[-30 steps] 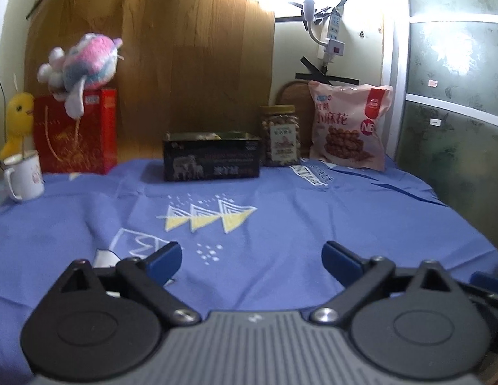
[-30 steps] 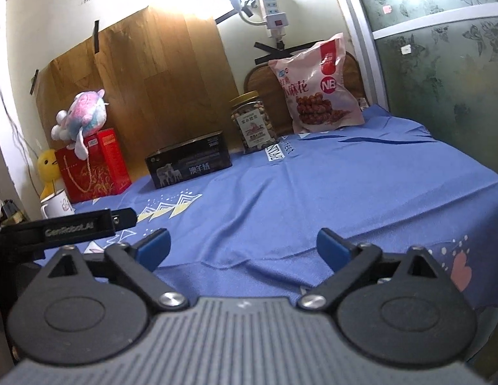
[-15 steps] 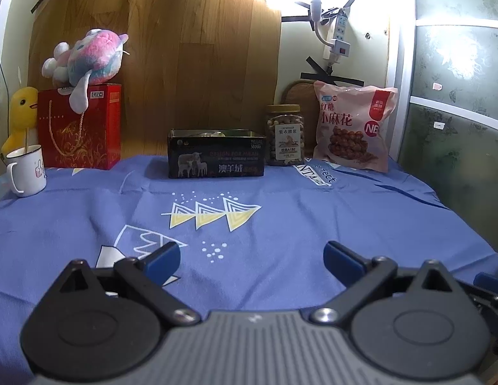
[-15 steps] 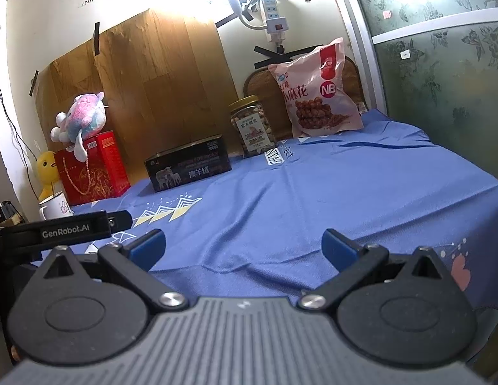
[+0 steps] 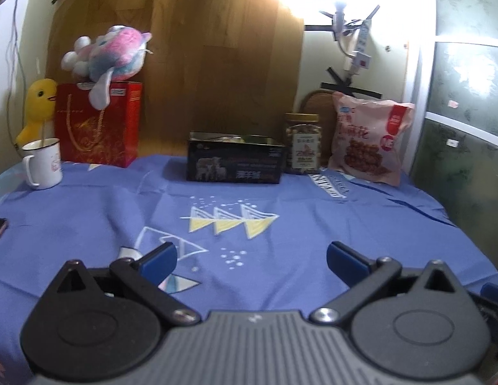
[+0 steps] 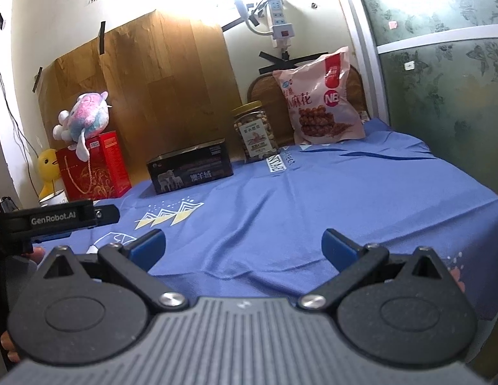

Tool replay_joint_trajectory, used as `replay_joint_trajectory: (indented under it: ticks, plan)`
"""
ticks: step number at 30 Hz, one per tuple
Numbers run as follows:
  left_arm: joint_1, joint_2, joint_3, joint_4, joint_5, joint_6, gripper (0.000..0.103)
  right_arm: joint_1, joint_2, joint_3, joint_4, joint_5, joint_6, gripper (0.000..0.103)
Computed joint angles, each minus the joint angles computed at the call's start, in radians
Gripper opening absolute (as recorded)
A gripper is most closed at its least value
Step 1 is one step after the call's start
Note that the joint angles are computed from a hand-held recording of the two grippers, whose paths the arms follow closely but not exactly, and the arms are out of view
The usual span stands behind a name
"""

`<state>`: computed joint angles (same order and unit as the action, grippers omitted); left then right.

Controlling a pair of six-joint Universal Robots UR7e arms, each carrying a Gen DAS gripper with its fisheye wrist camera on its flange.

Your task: Organize snacks

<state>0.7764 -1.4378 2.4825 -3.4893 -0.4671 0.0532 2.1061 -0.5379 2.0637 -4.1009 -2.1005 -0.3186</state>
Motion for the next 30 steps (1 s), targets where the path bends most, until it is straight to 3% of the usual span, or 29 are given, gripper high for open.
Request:
replay_joint_trajectory:
  ticks: [8, 11, 15, 18, 22, 27, 30]
  plan:
    - [-0.006, 0.054, -0.029, -0.126, 0.149, 0.147, 0.103, 0.012, -0.053, -0.023, 0.219, 0.035, 0.05, 0.103]
    - [-0.004, 0.043, -0.03, -0.138, 0.145, 0.159, 0.103, 0.023, -0.045, -0.027, 0.218, 0.038, 0.047, 0.103]
    - [-0.025, 0.079, -0.025, -0.327, 0.162, 0.308, 0.103, 0.023, -0.043, -0.016, 0.223, 0.047, 0.079, 0.103]
    - [-0.041, 0.064, 0.001, -0.419, 0.123, 0.394, 0.103, 0.014, -0.048, -0.004, 0.237, 0.064, 0.12, 0.103]
    - [-0.048, 0.023, 0.012, -0.324, 0.133, 0.338, 0.103, 0.002, -0.052, 0.0, 0.26, 0.075, 0.163, 0.103]
    - [-0.033, -0.033, 0.019, -0.083, 0.155, 0.138, 0.103, -0.006, -0.053, 0.008, 0.261, 0.083, 0.174, 0.103]
    - [-0.023, -0.026, 0.016, -0.033, 0.182, 0.097, 0.103, -0.011, -0.056, 0.013, 0.272, 0.089, 0.186, 0.103]
